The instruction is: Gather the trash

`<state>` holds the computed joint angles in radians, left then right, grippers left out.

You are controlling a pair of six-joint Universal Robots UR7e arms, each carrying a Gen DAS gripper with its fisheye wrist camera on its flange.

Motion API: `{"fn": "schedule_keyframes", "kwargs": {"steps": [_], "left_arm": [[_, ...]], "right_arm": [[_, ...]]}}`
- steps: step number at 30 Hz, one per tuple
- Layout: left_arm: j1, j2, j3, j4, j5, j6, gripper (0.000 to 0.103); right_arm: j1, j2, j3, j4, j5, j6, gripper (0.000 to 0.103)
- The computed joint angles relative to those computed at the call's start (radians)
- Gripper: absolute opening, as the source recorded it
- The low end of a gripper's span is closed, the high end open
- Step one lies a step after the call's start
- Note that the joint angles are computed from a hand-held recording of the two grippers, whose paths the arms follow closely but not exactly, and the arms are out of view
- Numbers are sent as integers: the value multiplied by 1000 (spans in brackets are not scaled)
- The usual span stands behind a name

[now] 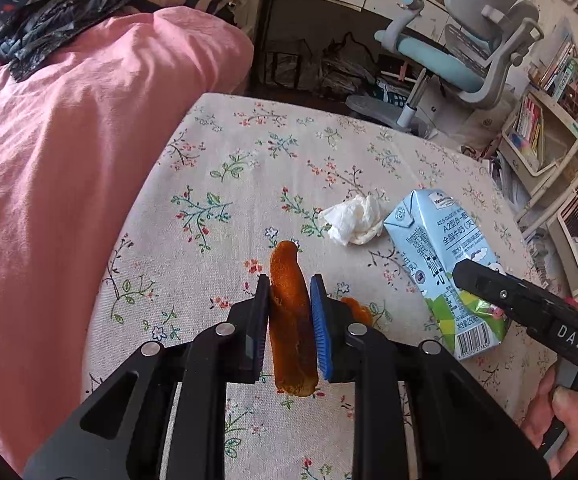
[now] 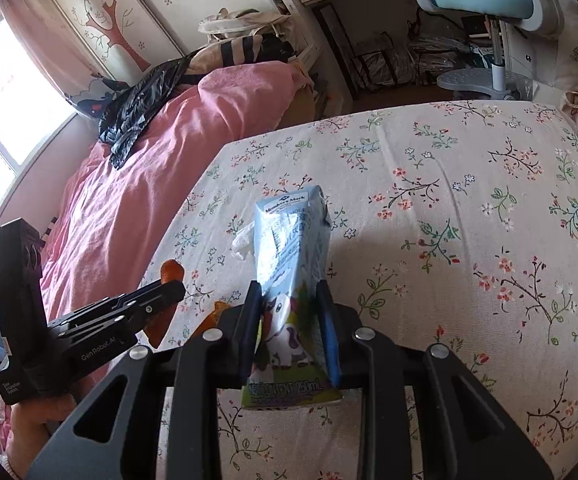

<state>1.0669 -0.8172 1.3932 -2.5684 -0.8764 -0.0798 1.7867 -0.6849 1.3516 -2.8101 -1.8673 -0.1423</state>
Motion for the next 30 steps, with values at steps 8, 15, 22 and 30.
{"fn": "schedule_keyframes", "kwargs": {"steps": [8, 15, 22, 30], "left_arm": [[-49, -32, 70, -133, 21, 54, 20], [-70, -59, 115, -179, 26, 74, 20], [-81, -92, 163, -200, 27, 73, 20], [-117, -159, 266, -281, 37, 79, 20]], "right_arm": [[5, -30, 46, -62, 59, 2, 28], [5, -49, 78, -120, 103, 8, 28], [12, -72, 124, -163, 126, 3, 28], [30, -121, 212, -225, 156, -4, 28]]}}
